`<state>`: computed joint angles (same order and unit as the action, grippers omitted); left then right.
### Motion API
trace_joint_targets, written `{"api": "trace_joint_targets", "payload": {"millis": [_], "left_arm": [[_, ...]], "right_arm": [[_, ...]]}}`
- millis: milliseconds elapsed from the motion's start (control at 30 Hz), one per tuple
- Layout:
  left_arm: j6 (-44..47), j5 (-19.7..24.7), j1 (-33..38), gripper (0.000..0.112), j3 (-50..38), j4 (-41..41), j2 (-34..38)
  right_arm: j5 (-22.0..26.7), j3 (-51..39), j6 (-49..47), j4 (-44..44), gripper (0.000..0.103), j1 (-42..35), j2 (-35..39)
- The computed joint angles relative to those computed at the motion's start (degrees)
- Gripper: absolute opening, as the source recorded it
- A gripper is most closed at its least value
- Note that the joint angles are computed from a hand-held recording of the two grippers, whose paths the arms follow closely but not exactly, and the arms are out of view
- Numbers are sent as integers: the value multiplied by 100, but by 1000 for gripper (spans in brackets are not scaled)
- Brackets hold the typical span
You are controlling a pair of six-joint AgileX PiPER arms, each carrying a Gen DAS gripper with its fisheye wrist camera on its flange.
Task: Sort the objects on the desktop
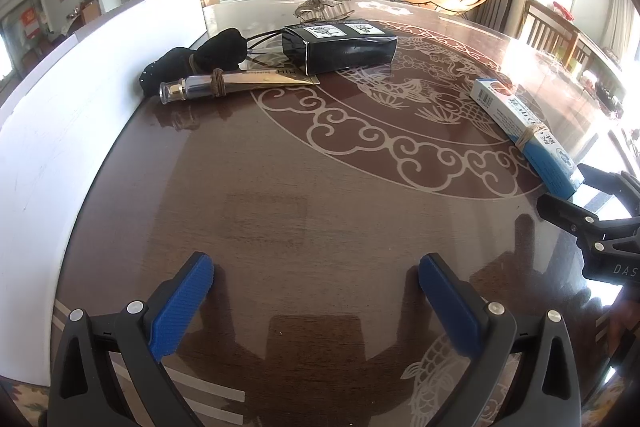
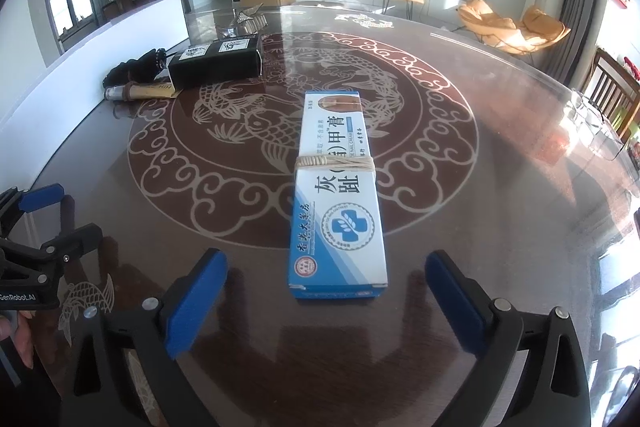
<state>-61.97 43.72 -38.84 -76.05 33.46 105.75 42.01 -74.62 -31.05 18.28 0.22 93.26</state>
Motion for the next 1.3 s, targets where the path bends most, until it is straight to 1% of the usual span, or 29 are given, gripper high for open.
{"api": "trace_joint_targets", "payload": {"millis": [67,100,133,267,300,367,467,533,700,733,767,800,867,933,1100,1200,1300], "left_arm": [[-29,118,27,103,-166,234,23],[-37,95,49,103,-242,479,26],[175,44,114,103,-383,629,68],[1974,160,535,103,-1558,782,705],[2420,85,703,103,-1799,611,855],[3364,-65,1081,103,-2230,-79,1113],[4065,-147,1423,103,-2635,-665,1405],[4412,-92,1594,103,-2878,-1029,1573],[4794,22,2026,103,-3251,-1871,1936],[4869,162,2091,103,-3391,-2031,2053],[5059,163,2207,103,-3459,-2421,2103],[5232,260,2297,103,-3574,-2720,2168],[5349,293,2331,103,-3584,-2852,2183],[5501,214,2305,103,-3399,-2937,2085],[5822,-206,2157,103,-2558,-3117,1634],[5790,-567,1942,103,-1818,-3087,1224],[5585,-827,1666,103,-1224,-2947,870]], "right_arm": [[7,0,-37,34,100,-15,-1],[12,-2,-58,53,100,-22,-1],[19,0,-81,74,100,-28,0],[63,-12,-190,183,100,-57,14],[76,-20,-199,193,100,-57,24],[107,-42,-218,215,100,-58,46],[117,-40,-268,266,100,-69,48],[121,-37,-295,295,100,-74,45],[164,-54,-364,347,100,-102,64],[177,-59,-386,368,100,-108,69],[184,-63,-386,369,100,-107,71],[185,-66,-372,357,100,-102,73],[174,-69,-334,321,100,-90,74],[161,-61,-310,291,100,-85,70],[149,-73,-301,275,100,-84,93],[146,-108,-276,242,100,-79,122],[112,-94,-267,214,100,-71,125]]}}
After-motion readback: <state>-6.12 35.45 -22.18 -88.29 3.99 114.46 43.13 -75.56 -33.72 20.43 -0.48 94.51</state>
